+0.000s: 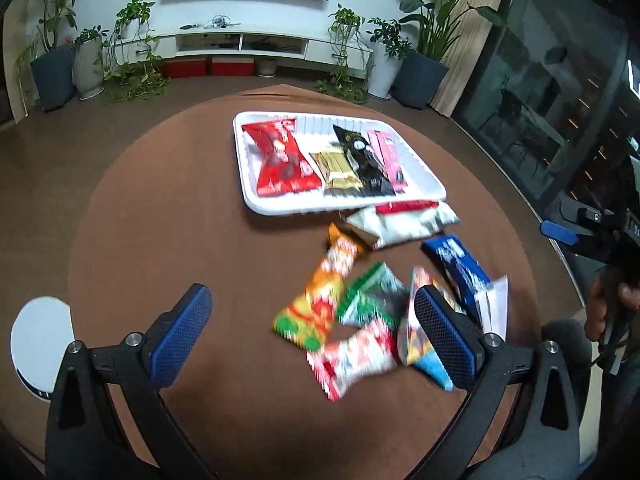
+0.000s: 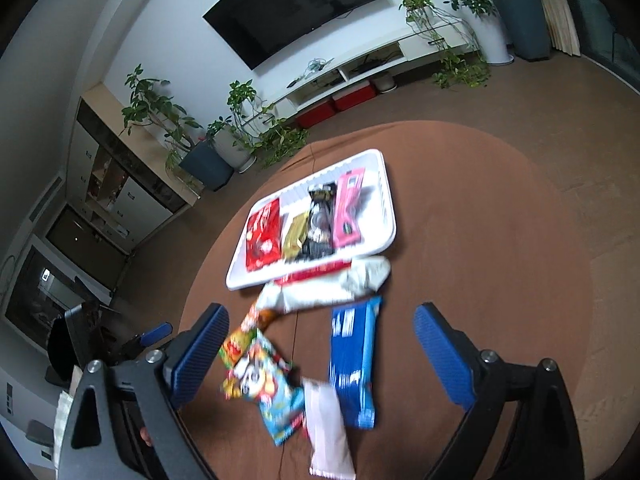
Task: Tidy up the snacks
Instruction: 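Move both tools back over the remaining snack pile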
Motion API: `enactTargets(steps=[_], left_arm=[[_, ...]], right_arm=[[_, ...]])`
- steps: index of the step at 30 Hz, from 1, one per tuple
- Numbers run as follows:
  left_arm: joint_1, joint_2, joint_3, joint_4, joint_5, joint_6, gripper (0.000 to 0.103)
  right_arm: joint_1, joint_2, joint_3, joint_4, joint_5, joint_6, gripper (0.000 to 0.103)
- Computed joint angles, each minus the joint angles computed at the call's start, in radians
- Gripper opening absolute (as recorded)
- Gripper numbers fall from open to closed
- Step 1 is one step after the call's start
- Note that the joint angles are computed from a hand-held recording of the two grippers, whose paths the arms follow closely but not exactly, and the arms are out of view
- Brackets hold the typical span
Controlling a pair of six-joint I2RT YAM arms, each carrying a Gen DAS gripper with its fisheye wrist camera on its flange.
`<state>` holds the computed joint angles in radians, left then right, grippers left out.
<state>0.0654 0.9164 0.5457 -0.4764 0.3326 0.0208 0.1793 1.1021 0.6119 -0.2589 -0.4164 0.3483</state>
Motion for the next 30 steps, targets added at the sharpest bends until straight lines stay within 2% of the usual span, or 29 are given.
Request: enactTargets(steps=[6,9,12,13,18,23,26,30], left_arm=[[0.005,-0.181,-0.1,-0.098,0.083,0.051,0.103],[-0.074,-0.233,-0.126,-0.113,0.049,0.055,0.103],[-0.132,-0.235,-0.137,-0.118,0.023,0.085,0.103],[-0.141,-0.232,-0.136,-0.121,0.017,0.098,0.103],[-0.117,-0.217,-0.108,-0.158,0.064,0.176,0.103],[-0.133,-0.165,-0.076,-0.167,0.047,0.251,0.103],[-0.157,-0.082,-0.05,-0.139,0.043,0.325,0.103],[-0.204,0.06,-0.009,-0.111,0.023,0.425,0.102]], right_arm=[[0.1,-0.166,-0.149,-0.033,0.111,0.041,0.096],[0.166,-0.237,-0.202,-0.054,0.181,0.072,0.096],[0.28,-0.278,-0.227,-0.09,0.304,0.104,0.096],[0.322,-0.27,-0.226,-0.096,0.34,0.112,0.096],[0.487,-0.187,-0.22,-0.055,0.484,0.158,0.081],[0.526,-0.07,-0.223,0.026,0.491,0.192,0.073],[0.528,-0.02,-0.222,0.049,0.495,0.201,0.066],[0.51,0.014,-0.216,0.055,0.492,0.191,0.064]])
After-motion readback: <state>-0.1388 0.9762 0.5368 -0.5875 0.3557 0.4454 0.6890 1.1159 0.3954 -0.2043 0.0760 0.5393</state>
